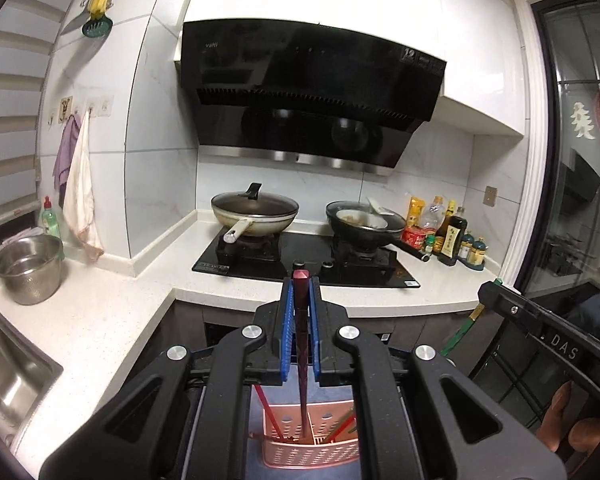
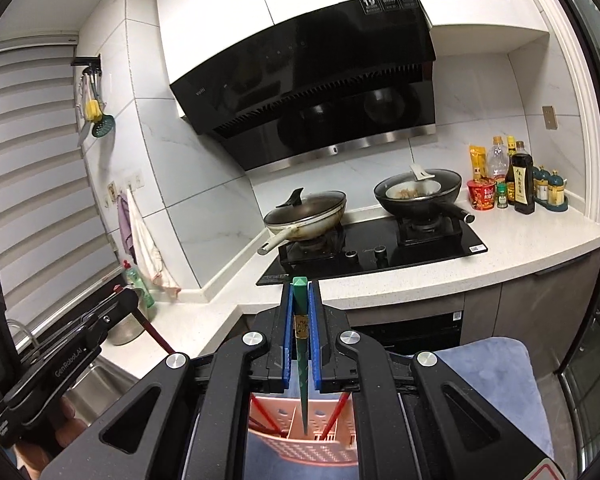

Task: Organize utensils
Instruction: 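Lower the chopsticks into the holder and open both grippers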

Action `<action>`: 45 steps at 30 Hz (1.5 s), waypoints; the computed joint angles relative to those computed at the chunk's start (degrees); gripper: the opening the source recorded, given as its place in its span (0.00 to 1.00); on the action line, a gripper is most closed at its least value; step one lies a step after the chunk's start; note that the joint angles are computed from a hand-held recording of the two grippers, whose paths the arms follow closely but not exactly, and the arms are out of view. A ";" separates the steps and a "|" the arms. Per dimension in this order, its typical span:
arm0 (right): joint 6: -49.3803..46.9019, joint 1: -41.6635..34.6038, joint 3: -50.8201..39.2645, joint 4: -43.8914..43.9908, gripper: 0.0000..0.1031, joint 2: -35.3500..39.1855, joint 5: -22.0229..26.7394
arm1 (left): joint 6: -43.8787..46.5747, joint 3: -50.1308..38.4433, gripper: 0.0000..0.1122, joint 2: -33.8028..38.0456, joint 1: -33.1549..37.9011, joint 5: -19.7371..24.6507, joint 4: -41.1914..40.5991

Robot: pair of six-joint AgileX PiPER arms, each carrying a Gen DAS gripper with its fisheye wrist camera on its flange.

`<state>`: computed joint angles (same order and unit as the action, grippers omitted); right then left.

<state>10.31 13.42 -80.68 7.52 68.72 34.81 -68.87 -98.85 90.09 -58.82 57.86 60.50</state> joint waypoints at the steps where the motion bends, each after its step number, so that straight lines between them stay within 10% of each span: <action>1: 0.69 0.22 0.16 -0.72 0.07 0.99 -0.91 | -0.41 0.32 0.06 0.39 0.80 -0.65 -0.19; 25: 4.39 2.19 5.80 -5.21 0.07 7.88 -3.48 | -1.25 6.15 0.07 2.66 6.86 -6.98 -6.74; 31: 4.88 2.67 5.93 -6.33 0.12 7.82 -3.09 | -3.33 7.02 0.23 2.44 6.35 -6.02 -5.65; 45: 6.89 4.79 8.59 -9.49 0.19 4.39 -2.08 | -3.71 9.39 0.25 0.43 4.52 -3.28 -5.73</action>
<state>17.20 18.21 -72.09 -1.97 73.11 32.74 -72.59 -89.46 90.52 -54.30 54.58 54.77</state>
